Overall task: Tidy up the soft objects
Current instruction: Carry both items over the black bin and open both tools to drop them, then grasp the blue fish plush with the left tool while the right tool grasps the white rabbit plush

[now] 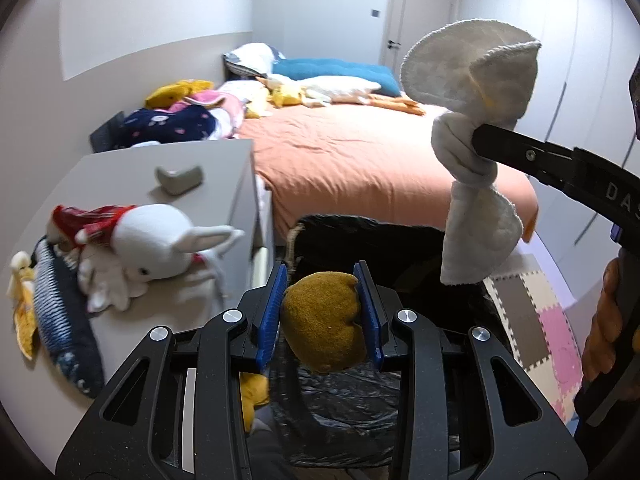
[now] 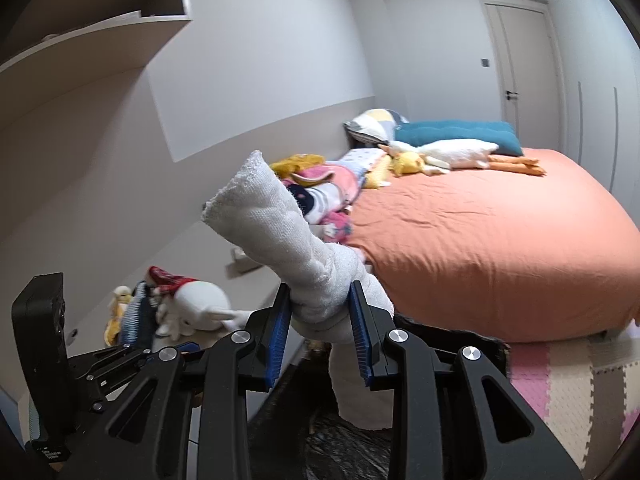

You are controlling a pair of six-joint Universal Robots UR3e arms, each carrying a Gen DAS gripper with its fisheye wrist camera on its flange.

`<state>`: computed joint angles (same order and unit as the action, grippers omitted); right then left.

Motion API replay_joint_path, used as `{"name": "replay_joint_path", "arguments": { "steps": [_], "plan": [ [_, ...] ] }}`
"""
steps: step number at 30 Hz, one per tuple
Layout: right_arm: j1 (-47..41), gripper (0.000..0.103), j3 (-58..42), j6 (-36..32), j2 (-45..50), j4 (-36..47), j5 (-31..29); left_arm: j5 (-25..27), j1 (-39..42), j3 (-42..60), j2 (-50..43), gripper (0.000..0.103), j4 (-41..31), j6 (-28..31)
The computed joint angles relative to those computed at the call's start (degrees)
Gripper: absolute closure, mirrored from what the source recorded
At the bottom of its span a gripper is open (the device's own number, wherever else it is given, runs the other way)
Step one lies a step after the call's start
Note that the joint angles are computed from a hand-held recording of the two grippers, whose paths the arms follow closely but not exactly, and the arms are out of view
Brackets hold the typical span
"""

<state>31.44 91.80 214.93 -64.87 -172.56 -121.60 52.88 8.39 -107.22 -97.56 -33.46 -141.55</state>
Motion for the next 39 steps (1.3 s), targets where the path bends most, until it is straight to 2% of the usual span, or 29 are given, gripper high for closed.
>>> {"name": "replay_joint_path", "arguments": {
  "steps": [1, 2, 3, 4, 5, 7, 10, 15, 19, 27, 36, 39],
  "plan": [
    [-0.34, 0.070, 1.01, 0.83, -0.59, 0.32, -0.42, 0.36, -0.76, 0.22, -0.38, 0.068, -0.12, 0.00],
    [-0.48, 0.062, 2.05, 1.47, -1.35, 0.61, -0.87, 0.71, -1.64, 0.70, -0.88, 0.064, -0.83, 0.24],
    [-0.59, 0.045, 2.66, 2.35, -1.74, 1.17, -1.59, 1.32, -2.53, 1.36, -1.27, 0.037, -2.07, 0.57],
    [-0.54, 0.036, 3.60, 3.72, -2.23, 1.65, -3.24, 1.81, -3.15, 1.62, -1.87, 0.005, -1.91, 0.40],
    [-0.61, 0.027, 4.64, 4.19, -2.63, 1.22, -4.29, 1.72, -3.45, 0.33, -1.99, 0.006, 0.67, -0.28],
    [-0.29, 0.027, 5.93, 5.73, -3.33, 2.31, -6.85, 2.87, -4.46, -0.99, -2.30, 0.006, 4.17, -0.78],
    [-0.54, 0.021, 7.80, 7.63, -4.22, 2.31, -8.36, 4.54, -5.78, 0.40, -3.65, 0.006, 3.15, -1.27],
    [-0.72, 0.020, 10.40, 6.52, -4.84, -1.98, -8.12, 4.54, -5.60, 2.36, -4.97, 0.006, -0.46, -0.22],
    [-0.60, 0.018, 10.13, 5.59, -4.85, -2.61, -7.60, 4.34, -4.83, 1.23, -4.01, 0.006, 0.22, -0.70],
    [0.01, 0.018, 3.34, 4.01, -0.40, 0.39, -6.22, 3.98, -1.74, 1.25, -4.47, 0.006, 1.02, -1.01],
    [1.06, 0.018, -11.78, -0.59, 8.71, 6.63, -3.67, 3.60, 3.43, 3.49, -6.33, 0.006, -0.06, -1.88],
    [0.83, 0.018, -15.74, -1.63, 11.03, 7.73, -2.05, 4.76, 4.55, 3.66, -7.07, 0.006, 2.07, -2.79]
  ]
}}
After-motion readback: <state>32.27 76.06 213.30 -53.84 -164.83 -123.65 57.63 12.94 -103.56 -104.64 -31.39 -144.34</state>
